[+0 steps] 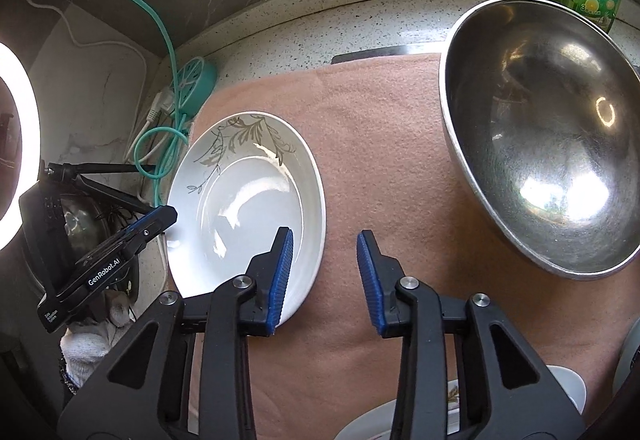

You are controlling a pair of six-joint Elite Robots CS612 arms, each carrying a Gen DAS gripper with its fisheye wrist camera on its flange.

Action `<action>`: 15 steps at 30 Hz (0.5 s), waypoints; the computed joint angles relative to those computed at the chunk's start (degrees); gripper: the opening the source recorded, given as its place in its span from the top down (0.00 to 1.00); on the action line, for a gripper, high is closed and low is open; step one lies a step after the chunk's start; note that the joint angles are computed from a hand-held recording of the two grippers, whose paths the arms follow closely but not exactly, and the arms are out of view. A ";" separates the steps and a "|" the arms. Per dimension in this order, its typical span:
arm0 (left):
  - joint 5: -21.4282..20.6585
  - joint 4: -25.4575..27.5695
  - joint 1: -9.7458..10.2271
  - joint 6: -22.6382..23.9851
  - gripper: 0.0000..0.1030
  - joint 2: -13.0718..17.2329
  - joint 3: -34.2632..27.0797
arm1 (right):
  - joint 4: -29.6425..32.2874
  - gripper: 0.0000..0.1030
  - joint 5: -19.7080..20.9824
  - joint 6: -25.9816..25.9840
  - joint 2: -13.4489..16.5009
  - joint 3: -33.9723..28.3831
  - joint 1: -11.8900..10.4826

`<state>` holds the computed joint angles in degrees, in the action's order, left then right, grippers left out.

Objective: Organize plates and bowls
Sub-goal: 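Close the right gripper on the gold-branch plate rim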

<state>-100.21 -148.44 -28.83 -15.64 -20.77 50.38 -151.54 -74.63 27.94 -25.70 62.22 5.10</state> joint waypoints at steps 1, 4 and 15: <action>-0.16 0.21 0.02 0.02 0.79 0.13 -0.25 | 0.16 0.67 0.11 -0.12 0.09 -0.15 0.01; 0.00 0.72 0.04 0.17 0.82 0.37 -0.72 | 1.19 0.69 -0.04 -0.84 0.43 -0.90 0.13; -0.38 2.02 0.10 0.80 0.90 1.31 -2.24 | 4.03 0.85 0.02 -1.90 1.48 -3.03 0.31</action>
